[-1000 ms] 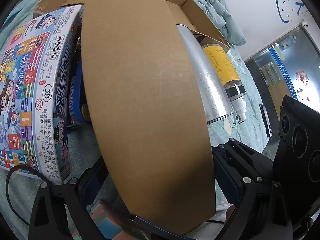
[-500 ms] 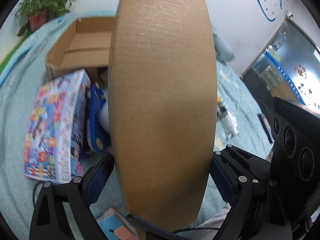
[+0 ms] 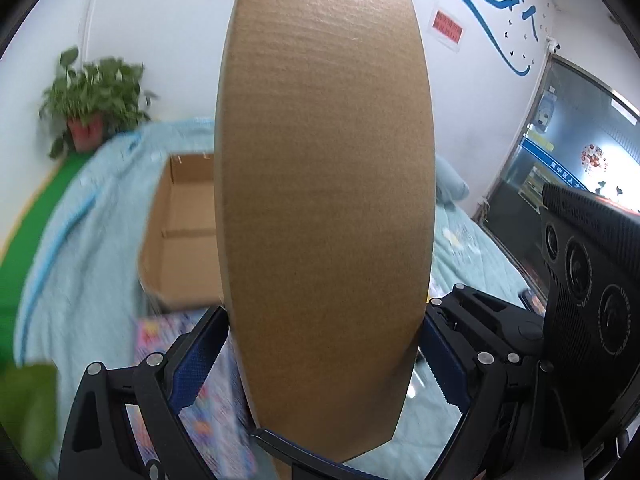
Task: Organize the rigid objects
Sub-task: 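Lift the cardboard strip with both grippers and lower it inside the box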
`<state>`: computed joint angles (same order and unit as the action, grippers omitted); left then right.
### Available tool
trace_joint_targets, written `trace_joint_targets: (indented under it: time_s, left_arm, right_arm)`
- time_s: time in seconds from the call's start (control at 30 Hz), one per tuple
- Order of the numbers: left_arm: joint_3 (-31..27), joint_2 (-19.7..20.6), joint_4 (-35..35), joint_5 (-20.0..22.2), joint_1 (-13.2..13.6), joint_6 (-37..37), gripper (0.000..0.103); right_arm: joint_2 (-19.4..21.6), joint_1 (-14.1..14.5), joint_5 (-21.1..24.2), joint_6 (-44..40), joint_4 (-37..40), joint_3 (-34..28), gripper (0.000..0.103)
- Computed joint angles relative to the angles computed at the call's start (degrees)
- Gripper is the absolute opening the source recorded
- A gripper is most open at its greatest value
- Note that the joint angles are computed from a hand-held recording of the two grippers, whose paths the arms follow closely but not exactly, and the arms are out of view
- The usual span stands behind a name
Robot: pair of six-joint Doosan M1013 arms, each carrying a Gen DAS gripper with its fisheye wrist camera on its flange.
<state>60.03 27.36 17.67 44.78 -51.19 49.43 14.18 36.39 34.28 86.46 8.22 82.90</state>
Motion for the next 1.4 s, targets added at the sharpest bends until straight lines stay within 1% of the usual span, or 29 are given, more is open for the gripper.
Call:
trace_joint_targets:
  time_s: [0.1,0.23,0.33,0.5,0.63,0.67,0.73,0.77,0.83,0.87,0.93,1.03,1.1,1.13,1.23,1.3,1.33,1.37,1.4]
  left_arm:
    - [-1.9,0.1,0.8,-0.2,1.2,0.9,0.092]
    - [-7.2,1.3,1.0,1.4,3.0,2.9,0.092]
    - [-11.7,2.9,0.1,2.8,4.8,5.5,0.092]
    - [-23.1,7.8,-3.8,8.6,7.4,11.5,0.092]
    - [-32.8,12.8,-6.8,14.1,9.2,14.8,0.092]
    - [-34.5,13.9,-7.2,15.1,9.5,15.0,0.092]
    - [-38.4,16.4,-8.5,17.5,10.2,15.7,0.092]
    - [-37.4,16.2,-8.4,17.6,9.9,15.1,0.092]
    - [-40.2,18.4,-10.0,20.1,10.6,15.4,0.092]
    - [-39.8,18.7,-10.5,20.5,10.6,15.0,0.092]
    - [-41.6,20.4,-12.2,22.7,11.2,15.0,0.092]
    - [-45.5,23.9,-15.0,27.1,12.2,14.5,0.092]
    - [-46.1,25.1,-16.3,28.5,12.7,14.4,0.092]
    - [-45.7,25.1,-16.7,28.7,12.7,14.1,0.092]
    - [-47.6,27.0,-19.2,31.6,13.2,13.3,0.092]
    - [-46.9,26.9,-19.2,32.2,13.0,13.0,0.092]
    - [-47.9,27.5,-19.4,33.4,13.0,12.6,0.092]
    - [-47.9,27.9,-20.0,33.4,13.4,12.3,0.092]
    - [-46.9,27.6,-20.1,32.5,13.8,11.7,0.092]
  right_arm:
    - [1.4,-0.2,0.1,-1.6,-0.5,-3.2,0.096]
    - [3.7,-0.4,1.1,-3.9,-0.7,-7.9,0.096]
    - [5.5,-0.4,1.6,-4.7,-0.9,-11.3,0.096]
    - [8.9,-1.0,2.5,-5.4,0.0,-16.4,0.096]
    - [11.6,-1.6,3.9,-5.8,1.0,-19.9,0.096]
    - [11.6,-1.8,3.8,-6.2,1.6,-19.4,0.096]
    - [13.1,-2.3,5.3,-7.0,3.0,-21.2,0.096]
    - [13.7,-2.5,5.9,-7.2,3.6,-21.7,0.096]
    - [15.1,-3.0,7.4,-7.5,4.9,-22.9,0.096]
    - [15.8,-3.2,8.3,-7.6,5.5,-23.6,0.096]
    - [18.0,-3.7,10.8,-7.5,7.0,-25.8,0.096]
    - [21.4,-4.9,14.4,-7.5,9.3,-28.6,0.096]
    - [23.1,-5.3,16.7,-7.3,10.4,-29.7,0.096]
    - [23.7,-5.4,17.5,-7.2,10.7,-30.1,0.096]
    - [25.1,-5.6,20.1,-6.1,11.5,-30.6,0.096]
    - [25.5,-5.7,20.8,-5.9,12.2,-30.3,0.096]
    - [25.6,-5.8,21.3,-6.0,12.8,-30.1,0.096]
    - [25.9,-5.9,21.9,-5.9,13.3,-30.4,0.096]
    - [26.1,-5.9,22.2,-6.0,13.9,-30.3,0.096]
